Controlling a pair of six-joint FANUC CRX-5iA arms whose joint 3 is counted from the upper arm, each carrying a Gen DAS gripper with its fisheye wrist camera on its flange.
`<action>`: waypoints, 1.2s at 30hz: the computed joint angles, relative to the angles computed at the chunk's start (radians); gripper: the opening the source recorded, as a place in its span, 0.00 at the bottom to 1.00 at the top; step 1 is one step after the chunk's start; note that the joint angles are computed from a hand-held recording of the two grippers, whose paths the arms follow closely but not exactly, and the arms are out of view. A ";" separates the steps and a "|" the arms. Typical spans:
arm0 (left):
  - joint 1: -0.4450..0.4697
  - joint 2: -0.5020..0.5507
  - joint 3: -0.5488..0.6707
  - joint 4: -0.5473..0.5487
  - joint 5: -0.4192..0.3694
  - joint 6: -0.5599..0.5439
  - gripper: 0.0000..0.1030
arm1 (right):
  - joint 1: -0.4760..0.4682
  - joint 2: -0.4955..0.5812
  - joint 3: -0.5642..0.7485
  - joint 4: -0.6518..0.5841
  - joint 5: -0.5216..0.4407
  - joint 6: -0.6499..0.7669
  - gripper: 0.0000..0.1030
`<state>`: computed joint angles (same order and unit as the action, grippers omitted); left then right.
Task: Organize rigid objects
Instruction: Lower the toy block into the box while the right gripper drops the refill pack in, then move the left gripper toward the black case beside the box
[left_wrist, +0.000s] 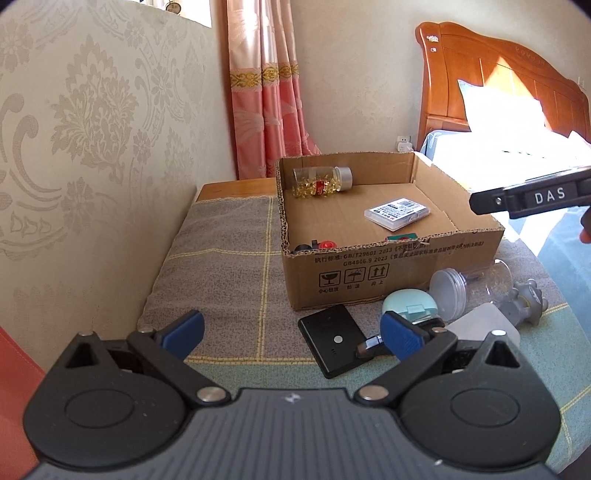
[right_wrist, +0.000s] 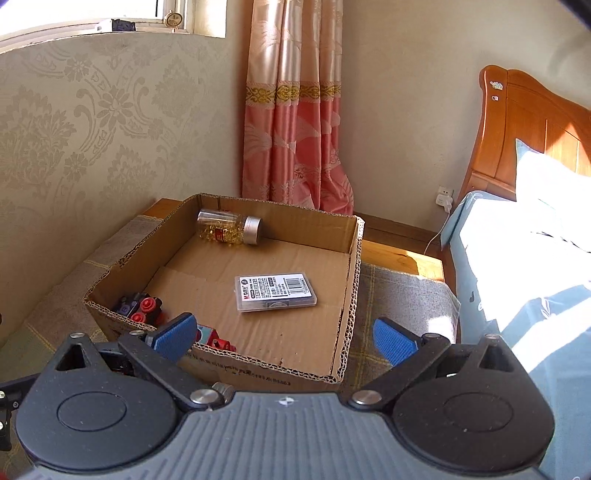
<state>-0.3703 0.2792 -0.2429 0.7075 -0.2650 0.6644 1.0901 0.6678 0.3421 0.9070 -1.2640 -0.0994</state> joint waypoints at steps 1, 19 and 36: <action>0.004 -0.001 0.000 -0.017 -0.006 0.014 0.98 | 0.010 -0.003 -0.010 -0.002 -0.004 -0.020 1.00; 0.045 0.066 0.109 -0.291 -0.131 0.263 0.98 | 0.128 -0.009 -0.083 -0.142 0.123 -0.061 1.00; -0.001 0.246 0.356 -0.401 -0.229 0.404 0.98 | 0.121 0.025 -0.077 -0.225 0.164 0.062 1.00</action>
<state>-0.3712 0.5257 0.1131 0.3062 -0.4943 1.0684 1.2109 0.6928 0.2648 0.6820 -1.0999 -0.0371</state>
